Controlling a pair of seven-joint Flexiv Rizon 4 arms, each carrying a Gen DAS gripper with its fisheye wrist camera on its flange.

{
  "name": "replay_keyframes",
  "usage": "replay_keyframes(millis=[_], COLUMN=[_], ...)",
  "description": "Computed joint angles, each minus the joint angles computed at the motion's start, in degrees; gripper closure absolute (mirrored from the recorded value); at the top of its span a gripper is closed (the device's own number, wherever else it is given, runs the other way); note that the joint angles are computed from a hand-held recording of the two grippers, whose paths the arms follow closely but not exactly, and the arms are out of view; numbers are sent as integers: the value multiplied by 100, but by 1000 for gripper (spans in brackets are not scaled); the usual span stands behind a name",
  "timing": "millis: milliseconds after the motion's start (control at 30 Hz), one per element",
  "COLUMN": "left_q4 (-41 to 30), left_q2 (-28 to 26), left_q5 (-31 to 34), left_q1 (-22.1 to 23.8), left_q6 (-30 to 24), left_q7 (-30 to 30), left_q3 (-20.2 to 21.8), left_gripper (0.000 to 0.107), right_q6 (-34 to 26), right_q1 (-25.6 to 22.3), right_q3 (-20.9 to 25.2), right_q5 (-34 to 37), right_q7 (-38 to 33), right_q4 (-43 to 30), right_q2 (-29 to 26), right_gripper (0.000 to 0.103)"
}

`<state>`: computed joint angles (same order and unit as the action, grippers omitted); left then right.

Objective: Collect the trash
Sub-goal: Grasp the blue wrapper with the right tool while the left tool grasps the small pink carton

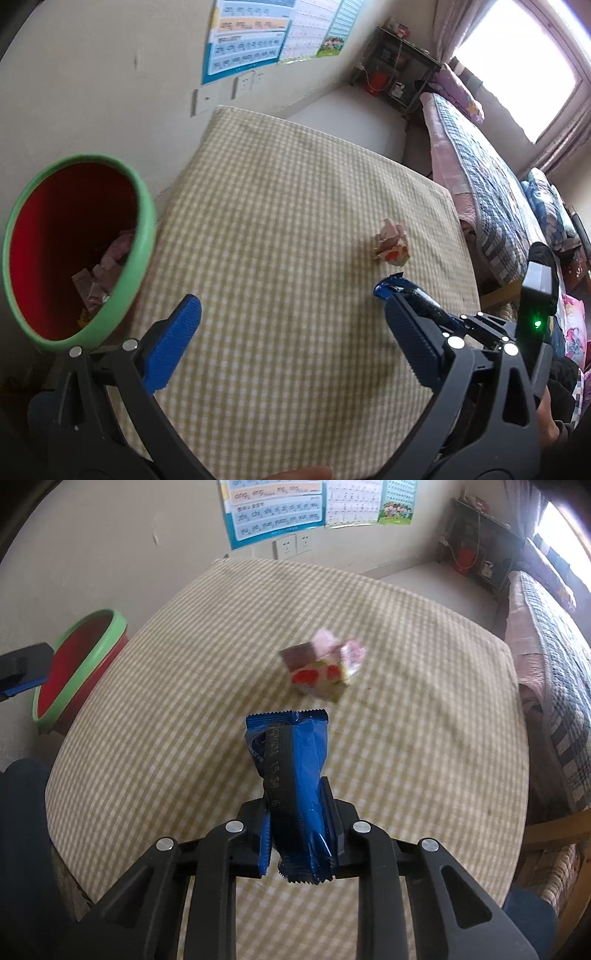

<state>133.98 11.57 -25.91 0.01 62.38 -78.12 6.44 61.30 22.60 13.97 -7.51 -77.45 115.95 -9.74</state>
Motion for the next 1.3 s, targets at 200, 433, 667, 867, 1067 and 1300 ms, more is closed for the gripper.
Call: replay_keyframes(millis=[200, 433, 667, 867, 1067, 1300], left_q4=[-292, -723, -1348, -1929, -2236, -2287], left_q2=[-394, -984, -1759, -2368, -2709, -2789], left_q5=[-207, -349, -20, 334, 733, 915], left_q1=[-206, -398, -341, -322, -387, -385], left_q6=[31, 90, -24, -218, -317, -399], left_q7=[131, 274, 94, -76, -245, -373], left_q3=[-219, -486, -658, -749, -775, -769], left_gripper=[9, 9, 9, 9, 17, 55], right_q6=[76, 188, 241, 225, 250, 279], right_q1=[-221, -487, -687, -802, -845, -857], right_q3=[-168, -343, -400, -361, -326, -298], right_q5=[-29, -130, 8, 283, 474, 588], right_q7=[11, 87, 104, -2, -70, -104], right_q4=[50, 35, -137, -304, -446, -497], right_q2=[150, 154, -84, -213, -310, -363], right_gripper=[82, 82, 82, 82, 82, 82])
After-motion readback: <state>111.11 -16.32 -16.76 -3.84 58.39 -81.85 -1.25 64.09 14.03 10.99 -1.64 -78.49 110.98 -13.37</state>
